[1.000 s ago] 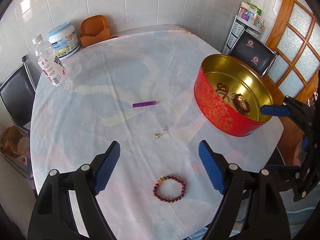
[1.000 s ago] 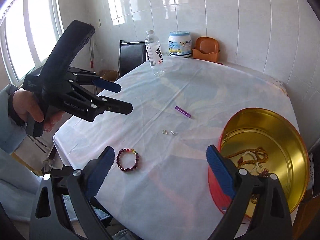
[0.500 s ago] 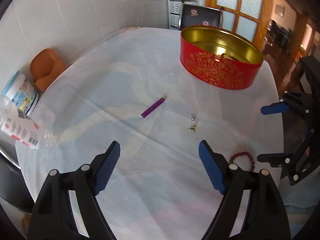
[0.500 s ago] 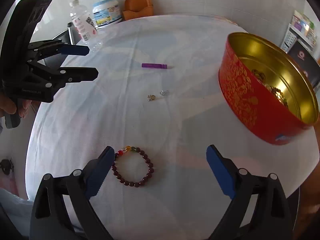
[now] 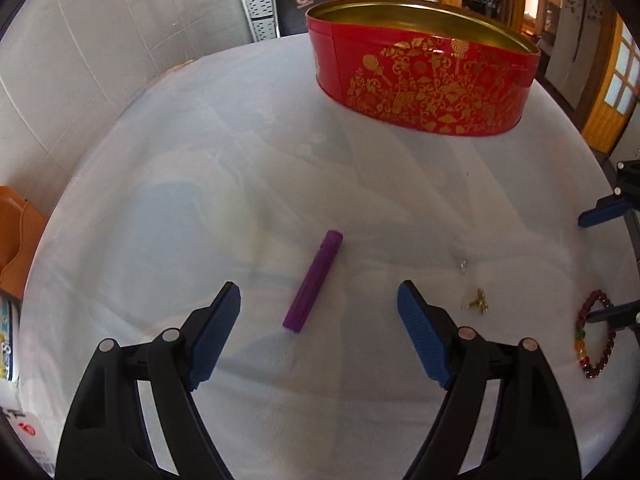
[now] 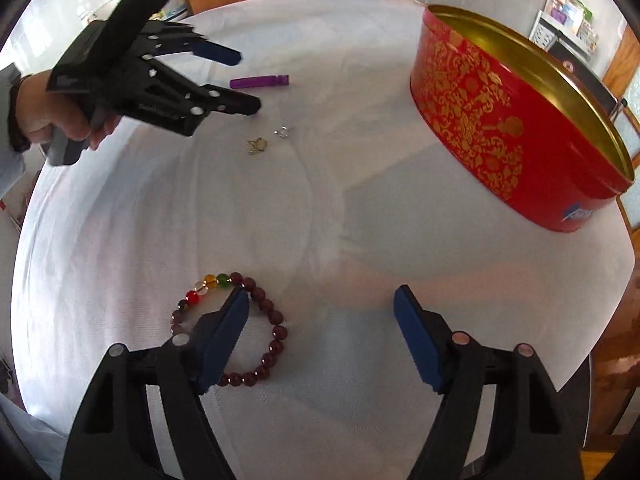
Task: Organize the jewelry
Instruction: 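Grasp the purple tube with the left tool while the right tool grasps the red bead bracelet, then carry the purple tube and red bracelet over the tin and open both tools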
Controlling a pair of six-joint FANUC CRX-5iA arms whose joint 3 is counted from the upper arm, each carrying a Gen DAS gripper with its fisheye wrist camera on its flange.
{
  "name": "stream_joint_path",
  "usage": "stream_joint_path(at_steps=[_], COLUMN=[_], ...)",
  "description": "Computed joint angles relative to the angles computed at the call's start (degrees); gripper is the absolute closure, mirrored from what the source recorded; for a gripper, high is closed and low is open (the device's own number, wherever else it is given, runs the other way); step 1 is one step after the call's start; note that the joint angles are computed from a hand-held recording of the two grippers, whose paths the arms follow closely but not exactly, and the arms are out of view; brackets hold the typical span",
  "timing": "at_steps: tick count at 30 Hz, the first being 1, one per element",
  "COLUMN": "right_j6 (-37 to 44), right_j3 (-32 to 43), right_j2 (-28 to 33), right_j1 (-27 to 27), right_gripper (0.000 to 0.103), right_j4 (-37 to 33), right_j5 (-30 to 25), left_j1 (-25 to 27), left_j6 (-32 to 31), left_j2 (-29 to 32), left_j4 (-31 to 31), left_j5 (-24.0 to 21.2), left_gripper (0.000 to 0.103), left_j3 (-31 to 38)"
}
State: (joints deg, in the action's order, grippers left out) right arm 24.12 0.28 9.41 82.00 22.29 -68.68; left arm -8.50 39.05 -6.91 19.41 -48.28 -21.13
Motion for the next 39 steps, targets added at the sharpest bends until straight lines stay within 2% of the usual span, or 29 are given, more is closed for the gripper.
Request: stream_joint_path(at_steps=[2,3,4,5,6,7,11,18,24,30,33,36,39], right_j6=[0.6,0.8,1.3,2.2,3.3,4.2,6.7,3.5,-2.1,-4.9,-4.3,-2.7,-1.6], right_j3=[-0.9,-1.4,-1.6,-1.4,-0.7,0.0,1.8,2.6,2.1,4.4,4.3,3.7,1.6], right_j2=[-0.4,-0.6,-0.7,-0.7,-0.3,0.2,0.7,-0.9,-3.6,-4.2,-5.6,-6.9,-8.9], right_j1=[0.7,1.1,1.5,1.9,2.2,2.4,1.7,3.5,7.5,10.9,11.6,10.8,8.5], right_gripper=[0.040,0.053,0.070,0.080,0.094,0.094,0.095,0.095,0.095,0.095,0.095,0.095,0.095], right_j4=[1.0,1.5,1.7,1.5,1.1,0.6,-2.4,4.5,11.8,17.1,18.5,19.4,20.5], right_j5=[1.6,2.5,3.3,4.0,3.9,3.8,5.3,4.6,0.3,-6.9,-9.1,-9.1,-6.6], left_j1=[0.6,1.0,1.8,2.1,2.0,2.3,3.8,4.9,6.1,6.4,6.0,5.0,2.6], left_j6=[-2.4,-3.4,-5.6,-6.5,-5.7,-4.4,2.0,7.1,13.5,18.2,20.5,24.1,28.7], left_j2=[0.9,1.1,1.3,0.8,-0.1,-0.2,-1.7,-12.5,-17.8,-23.4,-25.8,-26.4,-25.4], left_j4=[3.4,5.1,8.1,9.8,9.8,9.9,10.1,10.5,12.1,14.0,12.9,10.8,7.4], left_j5=[0.4,0.1,-0.8,-0.3,0.9,0.1,-4.1,-6.8,-13.3,-14.4,-14.6,-14.4,-13.1], left_gripper=[0.024,0.026,0.039,0.061,0.074,0.093,0.093,0.093,0.093,0.093,0.093,0.093,0.093], left_j3=[-0.6,-1.0,-1.7,-2.8,-3.8,-3.8,-4.1,-7.5,-7.5,-8.9,-8.1,-6.2,-4.0])
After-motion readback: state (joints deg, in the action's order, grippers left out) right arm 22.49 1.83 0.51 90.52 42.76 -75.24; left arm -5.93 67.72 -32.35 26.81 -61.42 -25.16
